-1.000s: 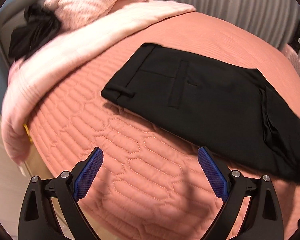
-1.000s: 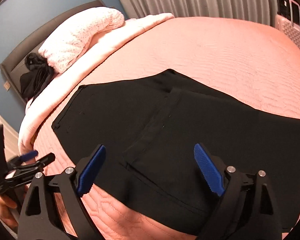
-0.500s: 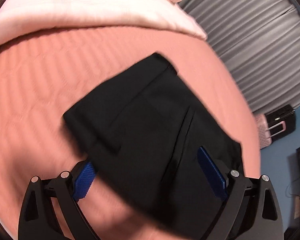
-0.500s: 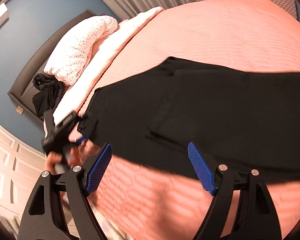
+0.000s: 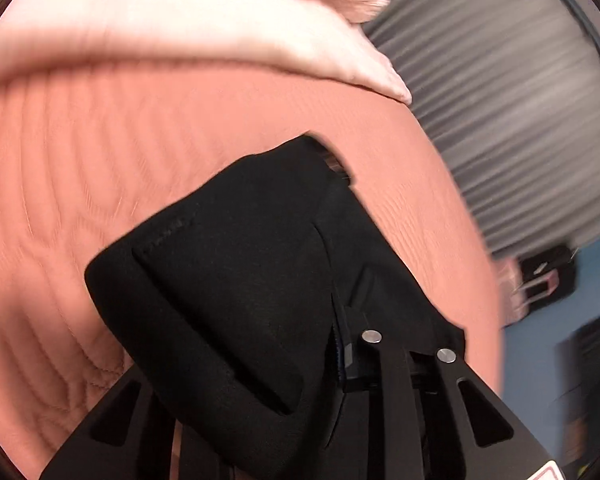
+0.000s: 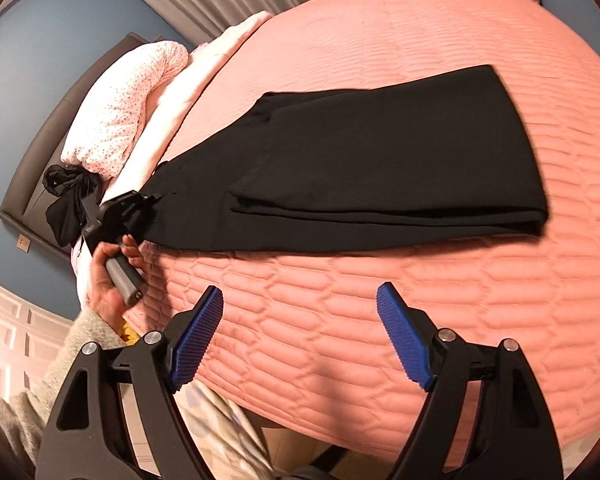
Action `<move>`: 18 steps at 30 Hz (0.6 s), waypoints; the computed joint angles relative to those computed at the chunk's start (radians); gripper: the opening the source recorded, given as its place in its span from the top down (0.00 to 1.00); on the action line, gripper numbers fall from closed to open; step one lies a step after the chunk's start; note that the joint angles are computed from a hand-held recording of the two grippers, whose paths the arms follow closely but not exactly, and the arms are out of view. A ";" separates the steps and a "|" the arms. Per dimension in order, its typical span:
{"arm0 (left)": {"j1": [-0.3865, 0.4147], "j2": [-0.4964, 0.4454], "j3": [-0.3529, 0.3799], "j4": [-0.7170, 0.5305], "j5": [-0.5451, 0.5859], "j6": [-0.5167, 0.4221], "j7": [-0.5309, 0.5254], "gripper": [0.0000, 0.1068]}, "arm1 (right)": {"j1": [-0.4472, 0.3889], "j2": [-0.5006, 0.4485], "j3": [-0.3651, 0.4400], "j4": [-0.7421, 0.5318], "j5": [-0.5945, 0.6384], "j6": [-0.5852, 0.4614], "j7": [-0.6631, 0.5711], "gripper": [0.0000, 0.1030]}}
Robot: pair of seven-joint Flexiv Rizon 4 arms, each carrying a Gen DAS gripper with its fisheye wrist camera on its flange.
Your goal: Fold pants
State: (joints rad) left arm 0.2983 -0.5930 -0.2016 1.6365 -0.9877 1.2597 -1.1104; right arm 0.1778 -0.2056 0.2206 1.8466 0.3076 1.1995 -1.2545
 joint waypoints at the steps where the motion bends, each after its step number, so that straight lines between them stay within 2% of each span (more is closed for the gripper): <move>1: -0.039 0.014 0.035 -0.010 0.070 0.022 -0.008 0.83 | -0.002 0.013 -0.006 0.021 -0.007 0.012 0.008 0.21; 6: -0.142 0.089 0.035 -0.050 0.265 0.087 0.053 0.83 | -0.044 0.063 -0.013 0.082 0.058 0.050 -0.025 0.18; 9: -0.203 0.129 -0.007 -0.067 0.330 0.095 0.092 0.83 | -0.072 0.097 -0.020 0.113 0.133 0.073 -0.059 0.18; 12: -0.284 0.157 -0.032 -0.078 0.383 0.060 0.116 0.83 | -0.098 0.133 -0.037 0.142 0.220 0.088 -0.104 0.18; 15: -0.387 0.167 -0.027 -0.058 0.453 0.022 0.108 0.83 | -0.115 0.171 -0.064 0.185 0.275 0.105 -0.133 0.18; 18: -0.519 0.114 0.031 -0.079 0.578 -0.087 0.001 0.80 | -0.123 0.207 -0.093 0.233 0.310 0.114 -0.145 0.18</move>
